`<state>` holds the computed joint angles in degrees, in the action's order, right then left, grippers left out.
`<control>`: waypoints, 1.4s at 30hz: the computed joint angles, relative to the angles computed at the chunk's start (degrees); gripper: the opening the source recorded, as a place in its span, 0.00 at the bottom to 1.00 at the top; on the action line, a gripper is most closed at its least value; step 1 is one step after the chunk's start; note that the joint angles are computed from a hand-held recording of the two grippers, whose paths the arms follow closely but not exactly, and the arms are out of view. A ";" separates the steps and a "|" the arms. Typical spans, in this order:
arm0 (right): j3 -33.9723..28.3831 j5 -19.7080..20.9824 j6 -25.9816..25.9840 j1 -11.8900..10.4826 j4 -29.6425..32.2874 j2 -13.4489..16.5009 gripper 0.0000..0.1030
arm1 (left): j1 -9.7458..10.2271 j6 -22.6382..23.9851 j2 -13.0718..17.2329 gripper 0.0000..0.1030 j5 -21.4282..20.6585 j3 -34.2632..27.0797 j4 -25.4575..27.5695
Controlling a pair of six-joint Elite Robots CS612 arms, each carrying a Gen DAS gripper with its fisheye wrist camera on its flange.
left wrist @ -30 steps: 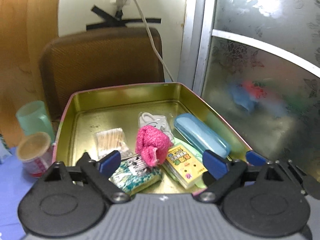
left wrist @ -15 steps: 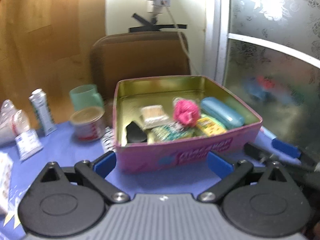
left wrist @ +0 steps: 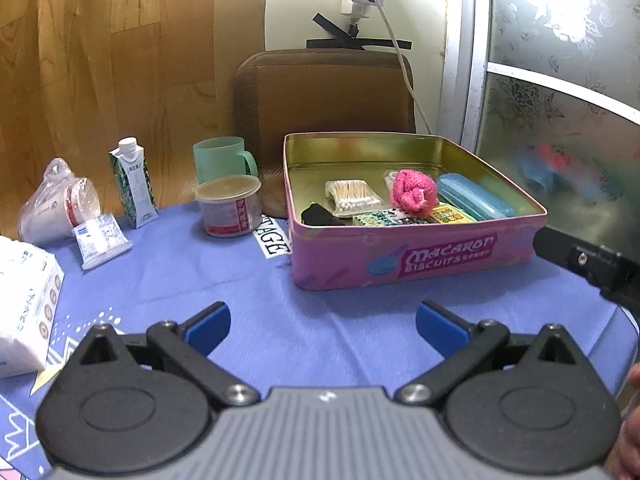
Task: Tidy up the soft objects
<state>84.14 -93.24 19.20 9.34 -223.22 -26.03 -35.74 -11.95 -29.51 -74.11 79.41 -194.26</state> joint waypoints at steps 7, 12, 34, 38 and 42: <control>0.71 0.81 1.65 0.16 -0.93 -0.39 0.88 | 0.17 -0.59 -0.30 1.00 -0.48 1.39 -1.81; 0.81 0.94 2.80 0.23 -1.47 -0.47 0.88 | 0.24 -0.63 -0.38 1.00 -0.04 1.70 -1.97; 0.84 0.57 2.94 0.43 -0.92 -0.52 0.88 | -0.11 2.29 -0.21 1.00 0.78 2.33 -5.03; 0.89 0.60 3.22 0.37 -0.76 -0.52 0.88 | 0.03 0.99 -0.20 1.00 0.34 2.39 -4.98; 0.93 0.61 3.26 0.37 -0.62 -0.52 0.88 | 0.21 -0.47 -0.14 1.00 0.00 2.33 -5.09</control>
